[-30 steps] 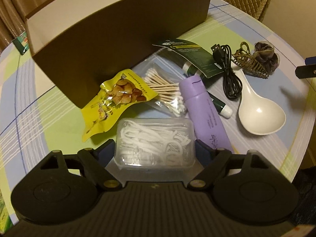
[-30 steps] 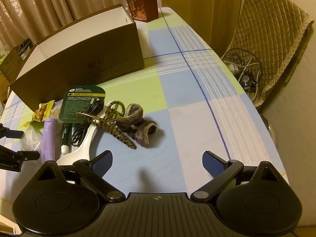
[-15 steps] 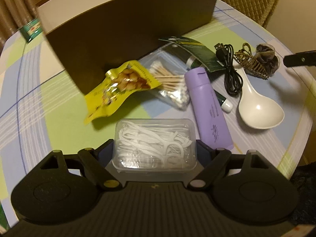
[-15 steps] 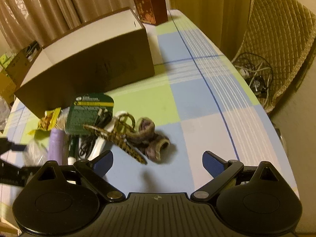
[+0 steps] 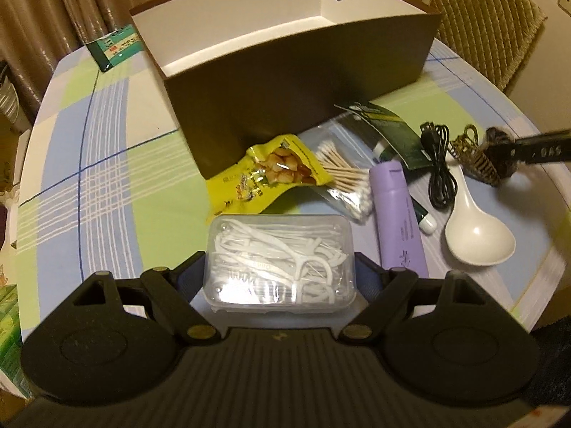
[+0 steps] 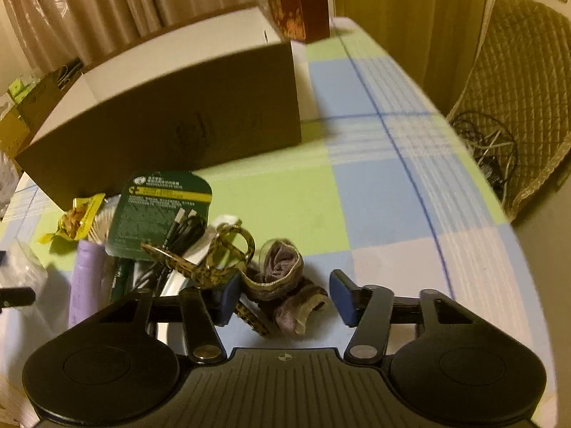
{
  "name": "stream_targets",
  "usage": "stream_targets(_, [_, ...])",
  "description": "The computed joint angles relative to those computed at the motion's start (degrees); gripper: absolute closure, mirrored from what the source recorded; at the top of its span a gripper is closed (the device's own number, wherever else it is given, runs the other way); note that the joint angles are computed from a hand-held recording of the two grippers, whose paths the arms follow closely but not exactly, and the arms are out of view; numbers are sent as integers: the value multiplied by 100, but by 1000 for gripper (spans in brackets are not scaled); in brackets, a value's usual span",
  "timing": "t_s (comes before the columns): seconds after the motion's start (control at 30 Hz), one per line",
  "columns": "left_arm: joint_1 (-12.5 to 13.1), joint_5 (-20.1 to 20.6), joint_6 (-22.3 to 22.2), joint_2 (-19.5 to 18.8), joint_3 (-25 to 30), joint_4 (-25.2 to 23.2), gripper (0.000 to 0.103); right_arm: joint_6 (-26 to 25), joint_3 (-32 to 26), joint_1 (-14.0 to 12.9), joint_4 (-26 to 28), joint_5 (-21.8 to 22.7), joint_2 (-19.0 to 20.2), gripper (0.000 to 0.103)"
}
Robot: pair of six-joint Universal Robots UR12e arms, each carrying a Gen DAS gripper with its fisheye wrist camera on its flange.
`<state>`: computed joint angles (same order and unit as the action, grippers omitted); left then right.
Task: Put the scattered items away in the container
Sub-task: 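Grasp the brown hair tie with the right gripper while the left grasps the floss case, then carry the hair tie and floss case into the box with both grippers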
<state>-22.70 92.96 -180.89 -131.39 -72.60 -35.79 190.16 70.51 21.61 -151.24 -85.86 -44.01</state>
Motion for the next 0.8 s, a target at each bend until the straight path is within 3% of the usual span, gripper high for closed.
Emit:
stream_targets(0.23, [-59, 87, -86, -36, 123, -29, 21, -324, 7, -67, 117, 199, 38, 81])
stream_targets(0.57, [-181, 286, -212, -100, 324, -6, 21, -400, 72, -188, 177, 316, -90, 83])
stream_targets(0.8, [-283, 489, -410, -165, 485, 6, 21, -721, 45, -245, 162, 585, -139, 83])
